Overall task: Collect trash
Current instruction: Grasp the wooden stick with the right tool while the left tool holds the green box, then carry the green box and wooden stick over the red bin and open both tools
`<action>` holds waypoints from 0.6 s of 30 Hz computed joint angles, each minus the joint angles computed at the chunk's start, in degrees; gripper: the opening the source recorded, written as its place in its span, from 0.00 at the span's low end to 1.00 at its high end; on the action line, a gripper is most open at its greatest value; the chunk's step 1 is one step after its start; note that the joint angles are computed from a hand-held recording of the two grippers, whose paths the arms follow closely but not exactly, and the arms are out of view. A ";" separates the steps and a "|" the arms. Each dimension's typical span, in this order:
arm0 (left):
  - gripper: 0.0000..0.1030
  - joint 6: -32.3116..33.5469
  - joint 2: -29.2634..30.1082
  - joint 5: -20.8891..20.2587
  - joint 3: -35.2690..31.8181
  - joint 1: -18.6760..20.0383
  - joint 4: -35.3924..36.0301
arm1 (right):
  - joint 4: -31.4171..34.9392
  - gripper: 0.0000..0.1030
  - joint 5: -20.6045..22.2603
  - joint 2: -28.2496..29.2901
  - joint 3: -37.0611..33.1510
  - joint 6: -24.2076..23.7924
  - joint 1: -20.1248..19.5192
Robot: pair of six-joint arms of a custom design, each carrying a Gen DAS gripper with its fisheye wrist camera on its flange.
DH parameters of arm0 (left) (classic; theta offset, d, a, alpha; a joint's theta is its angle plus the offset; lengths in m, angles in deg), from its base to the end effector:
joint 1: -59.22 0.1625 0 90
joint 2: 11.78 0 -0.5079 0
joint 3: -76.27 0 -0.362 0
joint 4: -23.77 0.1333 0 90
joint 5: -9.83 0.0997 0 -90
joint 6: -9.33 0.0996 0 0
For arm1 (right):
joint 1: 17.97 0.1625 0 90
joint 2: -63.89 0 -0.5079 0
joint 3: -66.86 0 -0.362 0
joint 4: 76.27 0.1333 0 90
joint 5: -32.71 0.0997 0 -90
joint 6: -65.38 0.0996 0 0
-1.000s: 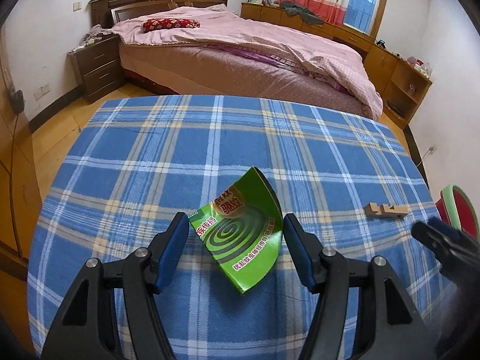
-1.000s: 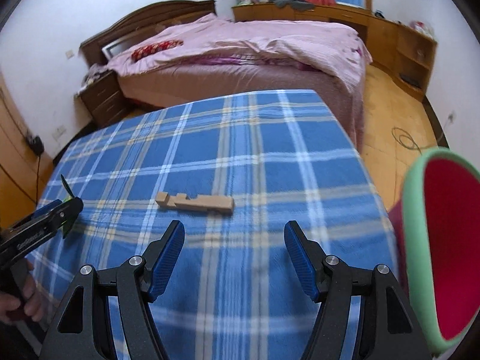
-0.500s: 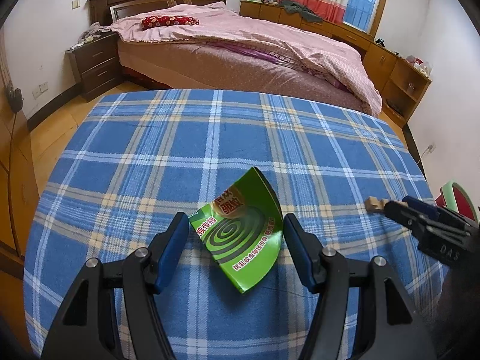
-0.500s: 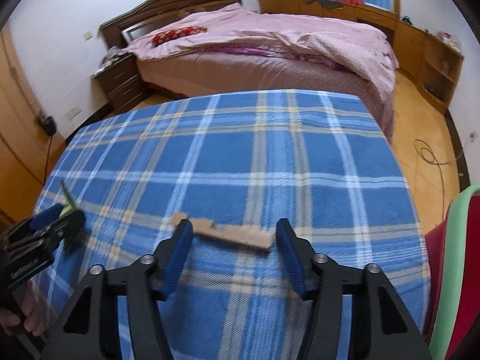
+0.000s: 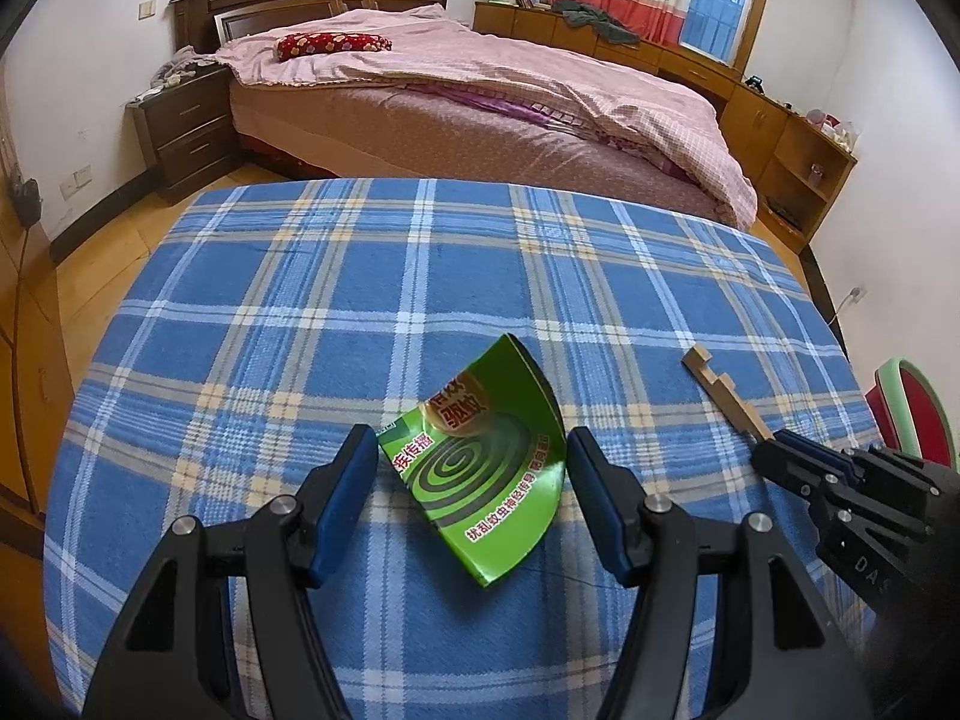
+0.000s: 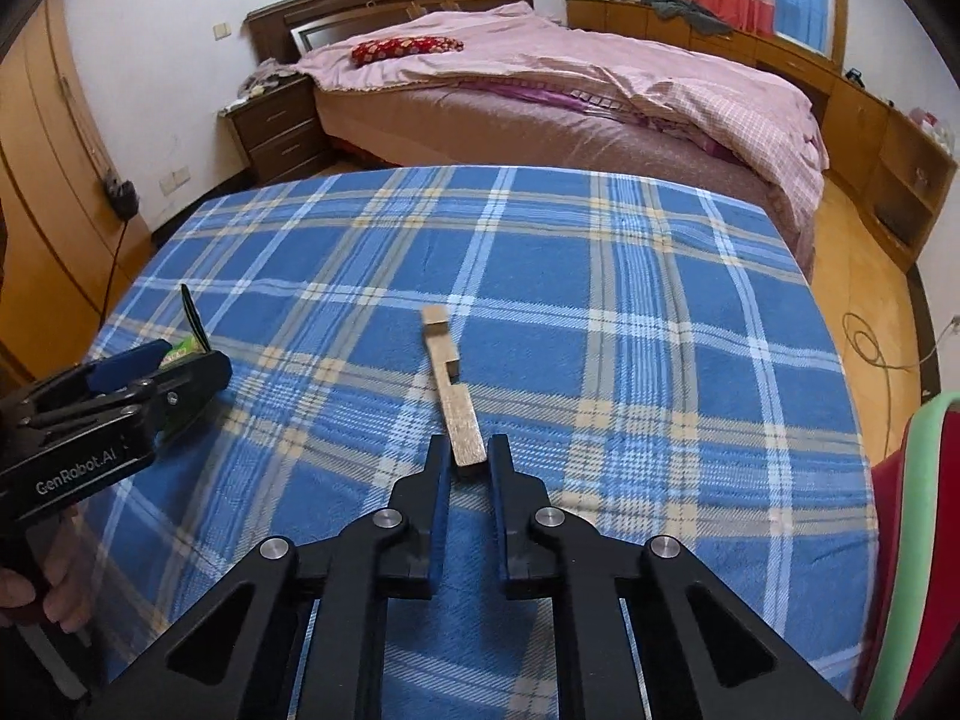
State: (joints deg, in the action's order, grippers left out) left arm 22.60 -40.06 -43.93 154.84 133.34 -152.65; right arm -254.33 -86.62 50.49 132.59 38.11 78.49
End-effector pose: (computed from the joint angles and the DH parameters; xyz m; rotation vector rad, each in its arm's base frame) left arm -0.0358 -0.8283 0.1186 0.3578 2.3990 -0.8045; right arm 0.1793 -0.8321 -0.0186 0.5142 -2.4102 0.6624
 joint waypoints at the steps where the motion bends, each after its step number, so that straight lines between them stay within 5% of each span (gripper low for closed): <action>1: 0.63 0.06 -0.04 -0.17 0.10 -0.01 -0.11 | -0.57 0.11 0.27 -0.29 0.77 0.72 -0.04; 18: 0.63 2.47 -1.28 -3.17 3.52 -1.46 -2.58 | -31.16 0.10 5.82 -10.50 27.80 8.54 -0.95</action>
